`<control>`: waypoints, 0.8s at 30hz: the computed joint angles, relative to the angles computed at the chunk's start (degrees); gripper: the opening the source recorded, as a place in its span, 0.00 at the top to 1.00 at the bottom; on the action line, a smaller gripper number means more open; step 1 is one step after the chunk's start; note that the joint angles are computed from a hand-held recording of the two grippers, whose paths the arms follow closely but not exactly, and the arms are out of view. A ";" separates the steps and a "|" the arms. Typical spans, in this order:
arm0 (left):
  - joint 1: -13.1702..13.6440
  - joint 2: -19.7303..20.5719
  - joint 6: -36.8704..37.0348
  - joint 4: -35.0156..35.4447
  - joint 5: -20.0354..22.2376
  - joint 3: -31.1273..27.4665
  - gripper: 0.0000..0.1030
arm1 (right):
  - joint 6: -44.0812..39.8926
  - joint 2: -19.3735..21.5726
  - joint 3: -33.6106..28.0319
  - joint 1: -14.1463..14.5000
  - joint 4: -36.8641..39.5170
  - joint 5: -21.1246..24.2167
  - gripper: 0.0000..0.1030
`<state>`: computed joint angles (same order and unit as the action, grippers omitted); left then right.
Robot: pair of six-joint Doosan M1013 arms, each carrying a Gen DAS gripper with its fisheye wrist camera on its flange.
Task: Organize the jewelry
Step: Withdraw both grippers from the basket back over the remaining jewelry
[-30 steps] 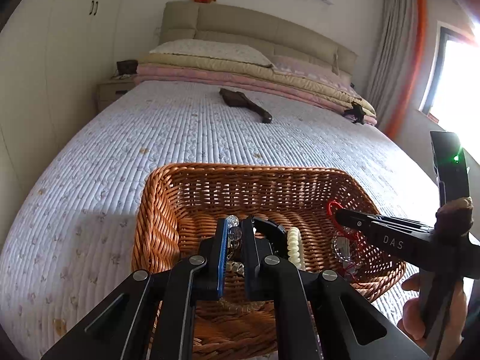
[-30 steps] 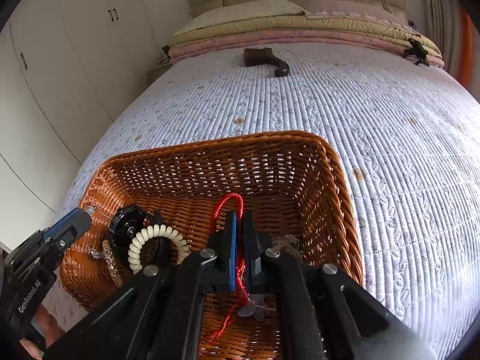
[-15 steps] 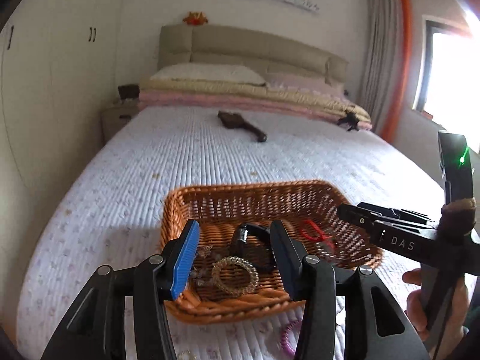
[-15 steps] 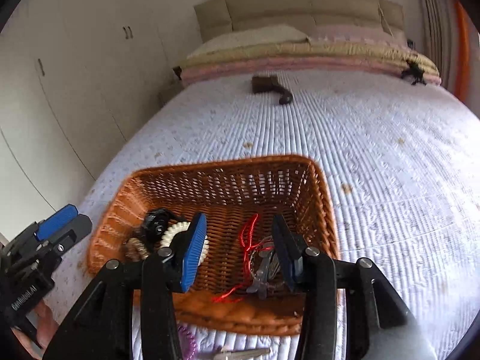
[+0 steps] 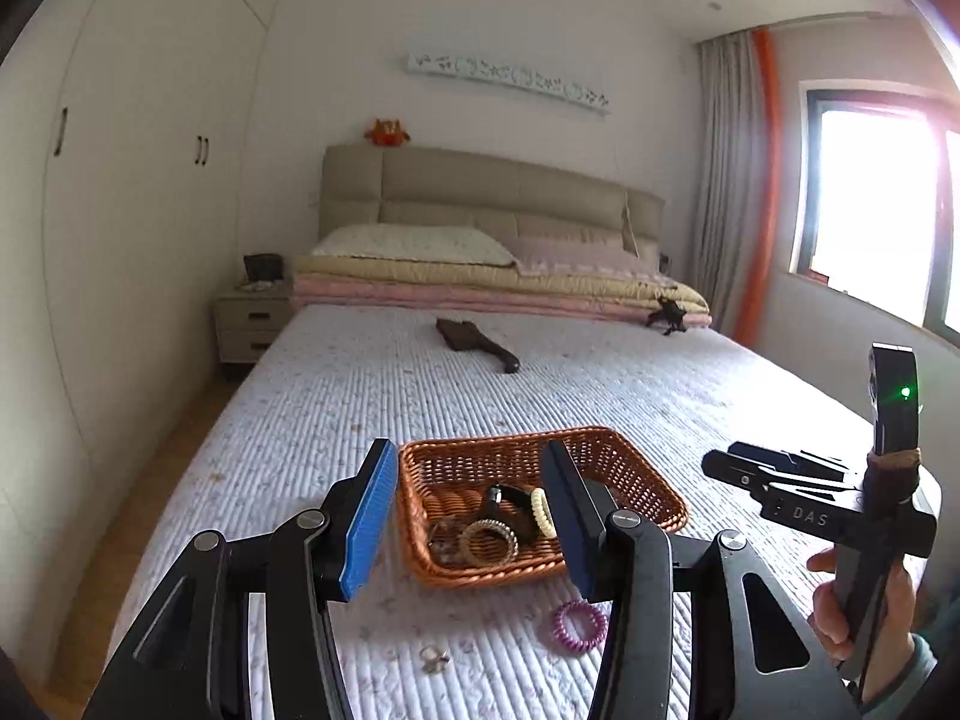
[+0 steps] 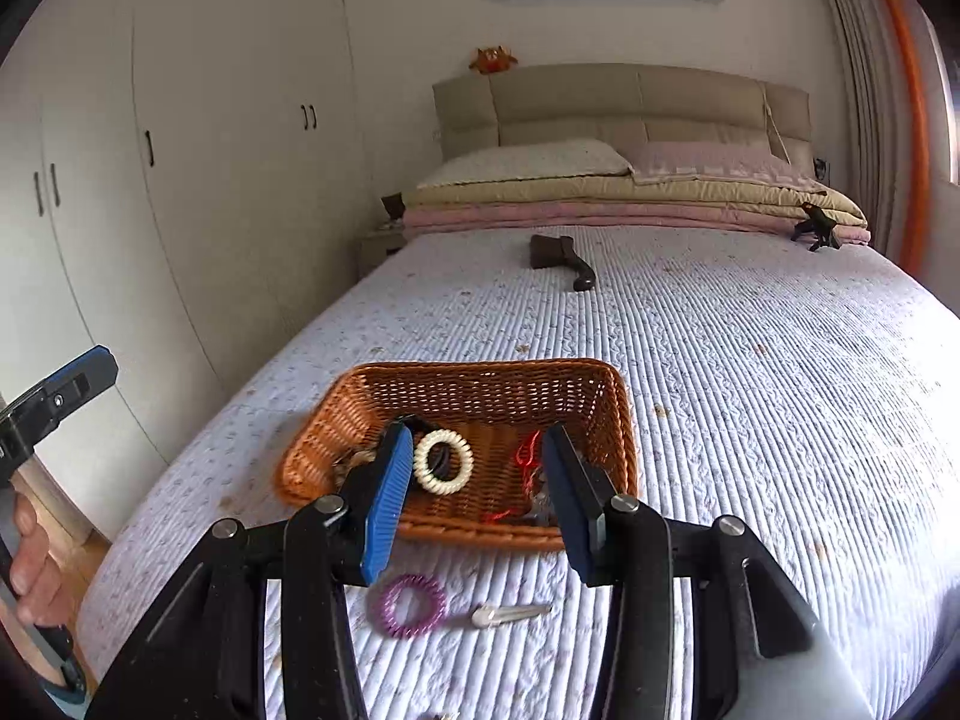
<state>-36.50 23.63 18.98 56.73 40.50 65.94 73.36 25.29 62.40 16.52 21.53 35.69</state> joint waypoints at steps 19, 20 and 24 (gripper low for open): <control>-1.60 -0.43 -2.39 -6.48 -5.65 7.18 0.50 | 0.13 -2.86 9.93 -0.17 -0.46 0.53 0.54; -1.53 -0.13 -1.78 -7.54 -6.01 7.07 0.50 | 0.10 -2.75 10.12 -0.20 -0.49 0.76 0.54; -1.23 0.97 -0.21 -11.10 -6.78 6.54 0.51 | -0.67 -2.58 11.10 -0.33 0.46 1.72 0.54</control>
<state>-37.73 24.61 18.77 45.63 33.72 72.48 72.70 22.71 73.50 16.19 22.00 37.41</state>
